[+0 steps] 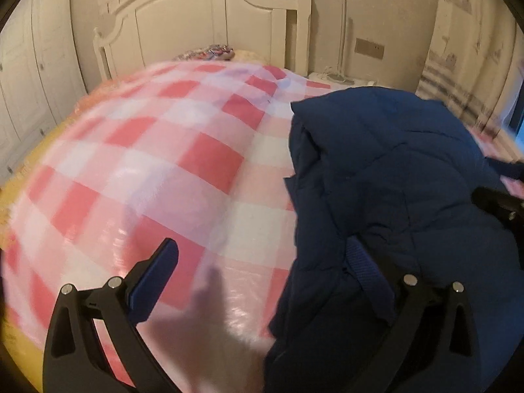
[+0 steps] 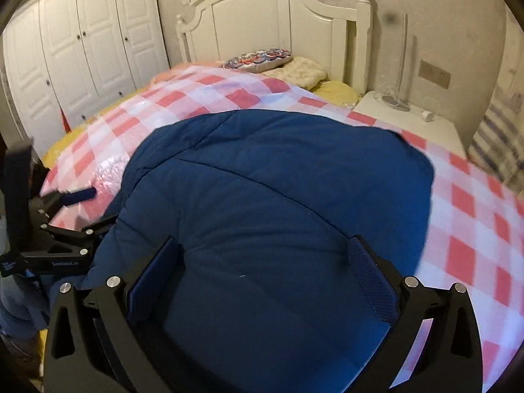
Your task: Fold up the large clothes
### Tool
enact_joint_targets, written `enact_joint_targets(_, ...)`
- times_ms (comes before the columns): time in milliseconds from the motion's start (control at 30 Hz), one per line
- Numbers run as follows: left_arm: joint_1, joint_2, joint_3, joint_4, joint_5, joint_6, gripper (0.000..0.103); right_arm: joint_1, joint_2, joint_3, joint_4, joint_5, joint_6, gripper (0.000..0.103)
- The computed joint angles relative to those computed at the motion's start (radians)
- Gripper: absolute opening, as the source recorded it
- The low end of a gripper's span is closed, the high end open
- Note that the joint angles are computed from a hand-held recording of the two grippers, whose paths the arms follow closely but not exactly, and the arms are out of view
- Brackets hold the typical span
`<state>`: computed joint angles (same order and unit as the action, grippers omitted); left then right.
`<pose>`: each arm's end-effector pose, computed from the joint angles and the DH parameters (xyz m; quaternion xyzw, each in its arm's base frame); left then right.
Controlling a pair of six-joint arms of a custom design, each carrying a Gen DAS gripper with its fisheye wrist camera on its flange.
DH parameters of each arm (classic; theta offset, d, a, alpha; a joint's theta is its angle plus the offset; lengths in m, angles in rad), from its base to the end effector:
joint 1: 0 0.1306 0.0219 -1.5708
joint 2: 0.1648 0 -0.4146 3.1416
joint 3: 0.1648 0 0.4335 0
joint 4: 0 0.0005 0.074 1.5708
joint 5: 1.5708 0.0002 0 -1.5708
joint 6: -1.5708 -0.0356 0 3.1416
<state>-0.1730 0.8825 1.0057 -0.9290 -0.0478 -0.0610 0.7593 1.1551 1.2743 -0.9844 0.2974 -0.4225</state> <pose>0.3160 -0.0540 0.4638 0.0994 0.9222 0.0012 0.3738 0.3117 0.2807 0.5014 -0.1051 0.9235 0.0749 0.3612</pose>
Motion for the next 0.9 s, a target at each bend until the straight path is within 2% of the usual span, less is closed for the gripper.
enact_joint_targets(33,-0.017,-0.024,0.005,-0.012,-0.065,0.002,0.100,0.025,0.001,0.023,-0.037,0.032,-0.020,0.098)
enact_joint_targets(67,-0.016,-0.046,0.006,-0.014,-0.067,0.003,0.100,0.051,-0.013,0.026,-0.039,0.049,-0.017,0.098)
enact_joint_targets(133,0.013,-0.108,0.004,-0.020,0.003,0.005,0.100,0.125,-0.059,0.003,-0.013,0.089,-0.003,0.098)
enact_joint_targets(200,0.029,-0.140,0.003,-0.029,0.039,-0.015,0.101,0.191,-0.082,-0.009,-0.015,0.134,0.002,0.098)
enact_joint_targets(233,0.029,-0.145,0.001,-0.032,0.041,-0.024,0.101,0.229,-0.092,-0.022,-0.016,0.159,0.006,0.098)
enact_joint_targets(300,0.001,-0.155,-0.027,-0.037,-0.003,-0.059,0.101,0.268,-0.085,-0.044,-0.043,0.174,0.004,0.098)
enact_joint_targets(333,-0.009,-0.149,-0.047,-0.038,-0.021,-0.070,0.101,0.279,-0.080,-0.067,-0.036,0.185,-0.004,0.099)
enact_joint_targets(400,-0.001,-0.142,-0.072,-0.019,0.000,-0.050,0.101,0.298,-0.098,-0.124,0.048,0.226,0.006,0.099)
enact_joint_targets(467,0.006,-0.147,-0.076,-0.023,0.004,-0.043,0.101,0.307,-0.084,-0.106,0.014,0.245,-0.013,0.099)
enact_joint_targets(567,-0.014,-0.169,-0.065,-0.037,-0.054,-0.061,0.101,0.330,-0.073,-0.052,-0.077,0.258,-0.044,0.098)
enact_joint_targets(600,-0.010,-0.187,-0.066,-0.037,-0.049,-0.064,0.101,0.347,-0.082,-0.052,-0.078,0.275,-0.045,0.098)
enact_joint_targets(700,0.013,-0.247,-0.088,-0.047,0.002,-0.082,0.101,0.403,-0.121,-0.082,-0.075,0.325,-0.039,0.098)
enact_joint_targets(767,0.021,-0.258,-0.114,-0.036,0.015,-0.101,0.101,0.401,-0.106,-0.108,-0.135,0.323,-0.075,0.099)
enact_joint_targets(833,0.041,-0.249,-0.122,-0.040,0.058,-0.096,0.101,0.419,-0.098,-0.147,-0.145,0.375,-0.092,0.099)
enact_joint_targets(900,0.055,-0.240,-0.107,-0.056,0.078,-0.092,0.101,0.428,-0.085,-0.125,-0.195,0.373,-0.116,0.099)
